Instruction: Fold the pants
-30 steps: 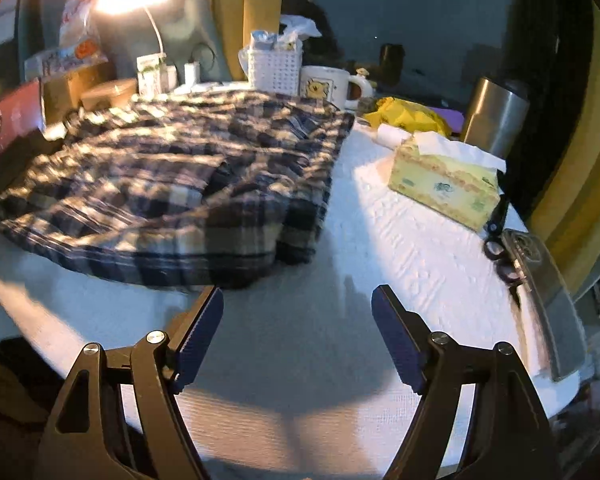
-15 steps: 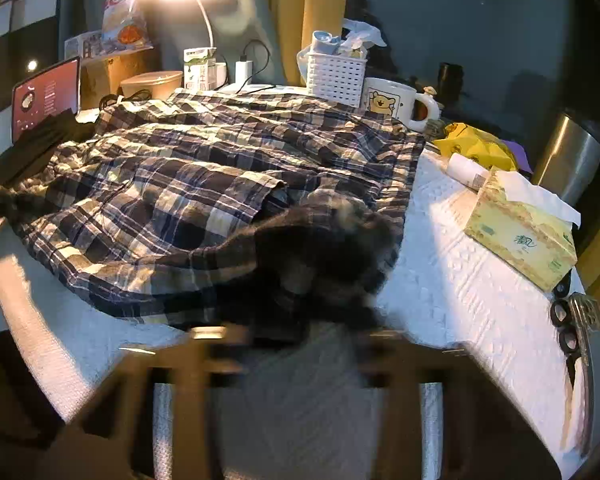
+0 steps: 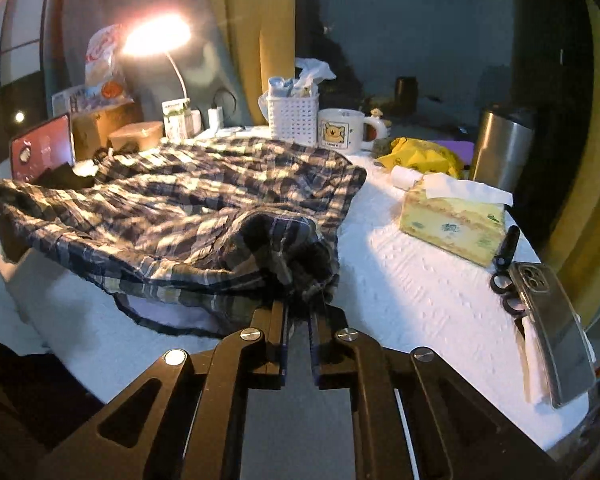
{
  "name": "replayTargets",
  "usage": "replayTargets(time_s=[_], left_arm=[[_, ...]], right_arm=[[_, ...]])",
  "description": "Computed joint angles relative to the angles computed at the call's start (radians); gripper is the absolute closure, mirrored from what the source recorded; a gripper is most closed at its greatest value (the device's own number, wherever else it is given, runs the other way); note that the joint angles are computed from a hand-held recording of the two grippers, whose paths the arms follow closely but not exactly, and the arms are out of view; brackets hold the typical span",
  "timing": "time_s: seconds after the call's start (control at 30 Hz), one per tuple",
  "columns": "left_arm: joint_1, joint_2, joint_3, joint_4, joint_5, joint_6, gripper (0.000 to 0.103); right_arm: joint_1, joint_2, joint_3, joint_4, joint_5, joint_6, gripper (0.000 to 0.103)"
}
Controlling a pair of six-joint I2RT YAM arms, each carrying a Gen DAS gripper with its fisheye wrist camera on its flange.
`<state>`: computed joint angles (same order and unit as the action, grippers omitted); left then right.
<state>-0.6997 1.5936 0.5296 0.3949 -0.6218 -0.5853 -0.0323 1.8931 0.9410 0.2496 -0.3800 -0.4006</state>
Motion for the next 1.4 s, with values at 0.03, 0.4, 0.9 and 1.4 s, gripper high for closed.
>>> replayTargets(time_s=[0.03, 0.4, 0.9, 1.4], left_arm=[[-0.002, -0.01, -0.001, 0.001, -0.016, 0.004, 0.097], [0.094, -0.042, 0.076, 0.031, -0.019, 0.164, 0.097], [0.333, 0.22, 0.453, 0.006, 0.19, 0.373, 0.097], [0.469, 0.581, 0.945, -0.189, 0.369, 0.422, 0.097]], right_arm=[[-0.006, -0.007, -0.006, 0.006, -0.018, 0.004, 0.094], [0.016, -0.029, 0.006, 0.124, -0.072, 0.115, 0.094], [0.034, 0.158, 0.387, 0.036, -0.016, 0.227, 0.094], [0.059, 0.471, 0.914, -0.32, 0.059, 0.213, 0.096]])
